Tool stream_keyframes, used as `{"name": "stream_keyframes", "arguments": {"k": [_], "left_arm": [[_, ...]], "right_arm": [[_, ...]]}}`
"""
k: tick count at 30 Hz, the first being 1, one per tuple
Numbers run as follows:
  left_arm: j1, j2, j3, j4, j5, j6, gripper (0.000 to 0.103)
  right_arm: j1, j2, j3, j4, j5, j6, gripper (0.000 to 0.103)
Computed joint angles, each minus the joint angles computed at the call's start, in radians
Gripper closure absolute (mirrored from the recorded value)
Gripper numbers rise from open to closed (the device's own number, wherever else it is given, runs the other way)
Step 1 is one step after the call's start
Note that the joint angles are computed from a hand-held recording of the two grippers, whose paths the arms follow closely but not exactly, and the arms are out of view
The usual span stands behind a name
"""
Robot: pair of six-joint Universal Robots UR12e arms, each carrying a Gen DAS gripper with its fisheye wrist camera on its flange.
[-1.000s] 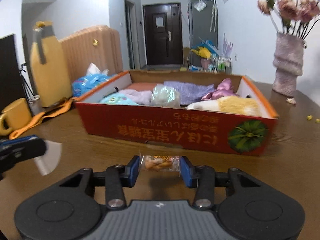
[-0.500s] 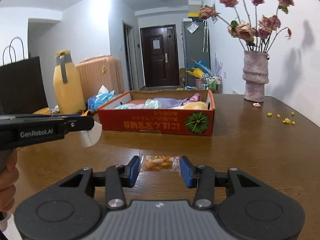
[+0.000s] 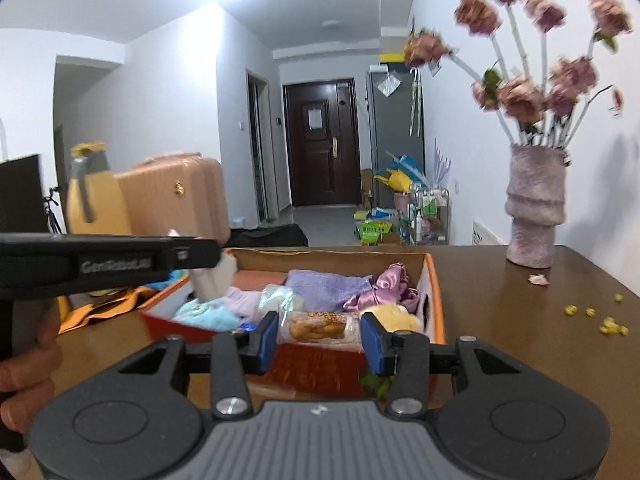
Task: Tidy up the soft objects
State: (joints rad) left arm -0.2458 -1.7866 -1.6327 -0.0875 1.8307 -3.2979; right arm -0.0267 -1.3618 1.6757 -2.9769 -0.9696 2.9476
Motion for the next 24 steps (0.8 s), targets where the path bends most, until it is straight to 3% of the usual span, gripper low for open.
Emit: {"name": "stream_keyframes", "arguments": {"k": [6,8,9,10,17,21,24], "left_arm": [[0.044,-0.092,0.096,-0.061,-0.068,-0.031,0.080],[0.055,-0.111,0.109,-0.073,-0.088,-0.042,0.060],[0.060,-0.117,0.111,-0.080,-0.098,-0.049,0.044],[0.063,-0.120,0.112,-0.080,-0.100,-0.051,0.038],[0.074,-0.092,0.080,-0.057,-0.083,-0.053,0.037],[0.063,-0.053,0.062,-0.041,-0.030,-0.033,0.034],[0.053,-0.009,0.034,-0.027,0.021,-0.010,0.030]], "right_arm": [[0.048,0.086,-0.100,0.094,-0.063,-0.003,0.059],[0.058,0.098,-0.110,0.117,-0.073,-0.008,0.053],[0.060,0.101,-0.111,0.119,-0.080,-0.009,0.046],[0.061,0.101,-0.109,0.115,-0.088,-0.006,0.040],[0.050,0.087,-0.094,0.038,-0.093,0.044,0.037],[0.035,0.061,-0.090,0.021,-0.087,0.060,0.037],[0.017,0.027,-0.077,-0.004,-0.085,0.058,0.031]]}}
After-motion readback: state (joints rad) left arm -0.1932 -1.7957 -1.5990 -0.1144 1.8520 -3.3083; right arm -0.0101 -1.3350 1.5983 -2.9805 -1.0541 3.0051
